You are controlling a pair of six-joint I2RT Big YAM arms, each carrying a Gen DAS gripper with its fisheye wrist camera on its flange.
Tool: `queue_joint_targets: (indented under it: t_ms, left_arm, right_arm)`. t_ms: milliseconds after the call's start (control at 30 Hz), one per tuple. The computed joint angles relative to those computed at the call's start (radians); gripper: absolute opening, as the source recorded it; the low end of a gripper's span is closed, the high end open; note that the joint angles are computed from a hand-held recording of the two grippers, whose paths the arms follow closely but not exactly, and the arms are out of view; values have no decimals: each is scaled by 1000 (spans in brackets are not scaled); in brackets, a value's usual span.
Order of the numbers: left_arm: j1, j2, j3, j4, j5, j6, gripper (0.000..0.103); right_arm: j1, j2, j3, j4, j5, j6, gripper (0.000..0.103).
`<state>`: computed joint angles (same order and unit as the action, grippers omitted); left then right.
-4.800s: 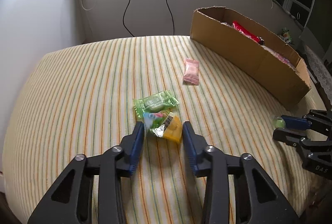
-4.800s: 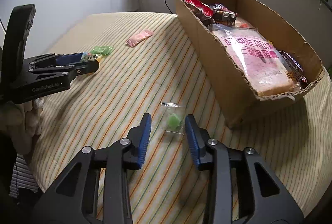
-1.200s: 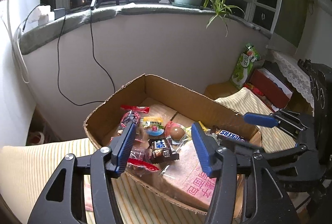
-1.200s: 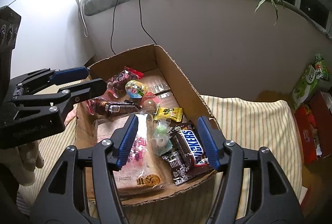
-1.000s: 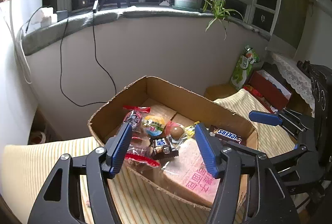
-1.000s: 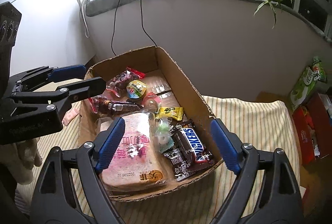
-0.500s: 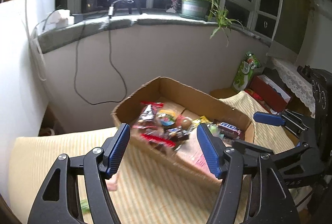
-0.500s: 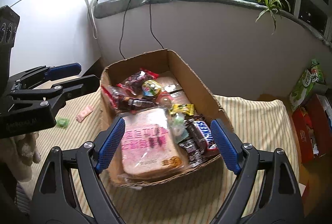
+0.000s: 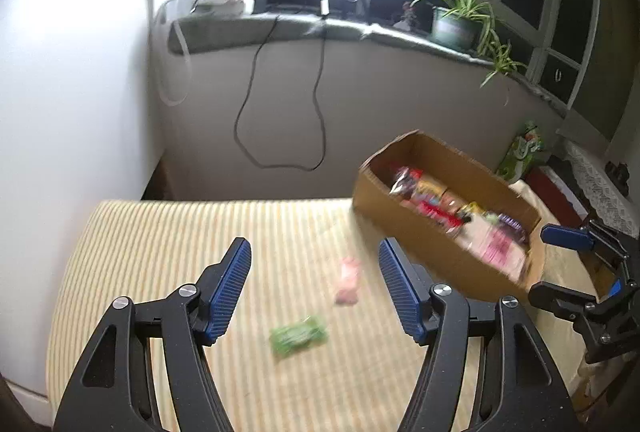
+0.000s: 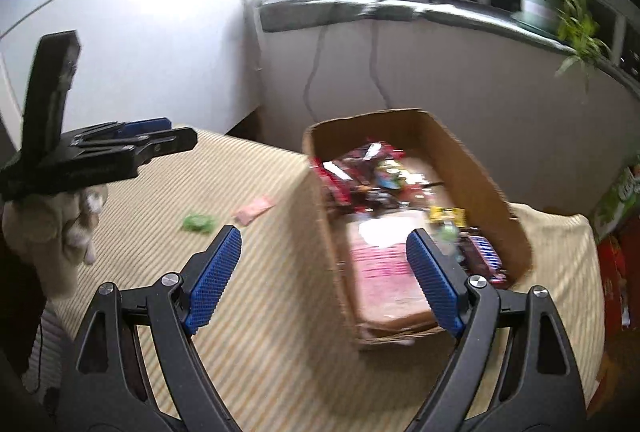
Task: Organize snacks
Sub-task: 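Grasp the green candy with the left tool while the right tool grasps the pink candy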
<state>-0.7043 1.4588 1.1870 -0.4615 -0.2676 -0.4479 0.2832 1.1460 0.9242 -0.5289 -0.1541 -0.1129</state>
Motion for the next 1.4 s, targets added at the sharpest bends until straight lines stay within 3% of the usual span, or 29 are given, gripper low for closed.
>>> queue_joint_targets:
  t_ms: [233, 367, 500, 633, 867, 1100, 1400]
  left_arm:
    - [18, -7, -75, 9, 74, 11, 43]
    - [30, 0, -104, 26, 134, 44, 35]
    - [44, 24, -105, 29, 185, 82, 32]
    - [60, 35, -115, 44, 227, 111, 32]
    - [79, 58, -105, 56, 258, 192, 32]
    - [82, 93, -81, 54, 287, 235, 32]
    - [74, 106, -77, 36, 309, 252, 32]
  right_arm:
    - [75, 89, 27, -9, -40, 52, 87]
    - [97, 150, 62, -28, -72, 131, 79]
    - [117, 214, 110, -47, -70, 214, 79]
    - [145, 286, 167, -69, -32, 275, 61]
    - [146, 415, 253, -90, -33, 409, 52]
    - [144, 492, 296, -80, -11, 463, 50]
    - [183, 517, 317, -74, 72, 420, 47]
